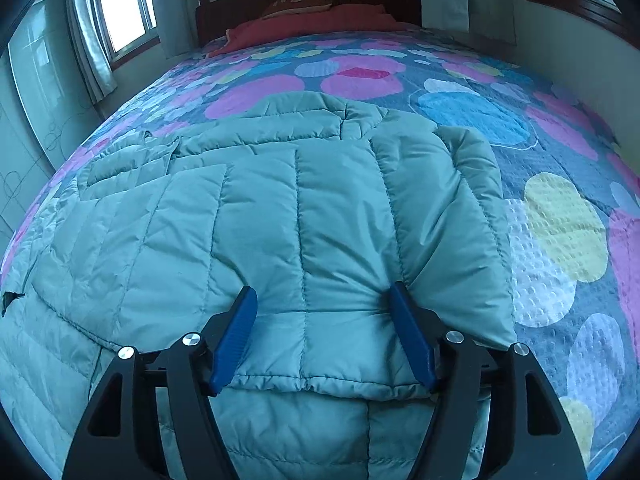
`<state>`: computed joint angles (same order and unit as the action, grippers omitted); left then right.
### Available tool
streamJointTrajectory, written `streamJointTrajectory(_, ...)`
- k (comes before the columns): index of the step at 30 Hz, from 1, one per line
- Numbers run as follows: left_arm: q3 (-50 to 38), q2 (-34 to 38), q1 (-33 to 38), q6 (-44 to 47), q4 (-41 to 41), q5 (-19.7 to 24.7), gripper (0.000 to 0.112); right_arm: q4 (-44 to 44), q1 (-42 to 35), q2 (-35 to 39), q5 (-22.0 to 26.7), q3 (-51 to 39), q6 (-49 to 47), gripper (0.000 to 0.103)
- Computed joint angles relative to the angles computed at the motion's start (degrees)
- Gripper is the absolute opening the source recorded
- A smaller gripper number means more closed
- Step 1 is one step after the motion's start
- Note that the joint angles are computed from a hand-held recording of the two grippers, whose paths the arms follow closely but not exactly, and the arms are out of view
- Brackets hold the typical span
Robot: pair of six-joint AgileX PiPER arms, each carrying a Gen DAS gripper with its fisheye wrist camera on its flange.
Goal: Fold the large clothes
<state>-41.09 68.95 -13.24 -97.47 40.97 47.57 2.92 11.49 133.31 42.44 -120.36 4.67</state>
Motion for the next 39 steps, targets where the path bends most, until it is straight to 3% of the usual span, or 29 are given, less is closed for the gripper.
streamJointTrajectory(4,4.2,-4.8,10.5,2.5,-0.4,-7.3,0.101,0.1,-0.1,0.0,-0.1,0.0,-0.1,0.069)
streamJointTrajectory(9,7.6,-5.2,26.9,10.6,-3.8,-23.6,0.101,0.0,-0.1,-0.1,-0.3,0.3,-0.1,0.069)
streamJointTrajectory(12,8.0,-3.7,34.1,15.1,-7.7,-30.2,0.1,0.0,0.0,-0.4,-0.7,0.7,0.0,0.069)
streamJointTrajectory(14,7.9,-3.1,36.9,12.8,-6.6,-32.1,0.093,0.0,0.0,-0.5,-0.8,0.9,0.1,0.069)
streamJointTrajectory(16,7.3,-2.2,38.2,10.4,-5.5,-31.7,0.074,0.0,0.0,-0.6,-0.9,1.0,0.2,0.069)
streamJointTrajectory(17,7.8,-2.2,38.7,8.3,-3.8,-32.3,0.071,-0.1,0.0,-0.6,-1.0,1.1,0.3,0.069)
streamJointTrajectory(18,7.8,-2.2,38.9,6.8,-2.2,-32.4,0.058,-0.1,0.0,-0.6,-1.0,1.2,0.3,0.069)
streamJointTrajectory(19,7.3,-1.5,39.3,7.7,-2.6,-31.9,0.044,-0.1,0.0,-0.6,-1.0,1.0,0.3,0.069)
streamJointTrajectory(20,6.4,-0.6,39.5,9.5,-3.6,-31.0,0.038,-0.1,0.0,-0.7,-1.1,1.2,0.3,0.069)
streamJointTrajectory(22,5.7,-0.1,40.7,14.6,-6.9,-31.7,0.01,-0.1,0.0,-0.8,-1.3,1.3,0.4,0.069)
streamJointTrajectory(26,1.2,1.7,36.9,10.4,-0.7,-27.3,0.005,-0.1,0.1,-1.0,-1.7,1.8,0.5,0.069)
streamJointTrajectory(31,-5.7,3.4,24.3,2.8,11.9,-20.1,0.004,-0.1,0.0,-1.1,-2.0,2.1,0.6,0.069)
streamJointTrajectory(39,-22.6,16.0,5.0,6.4,13.6,-14.9,0.004,0.4,-0.1,-1.3,-2.5,2.5,0.5,0.069)
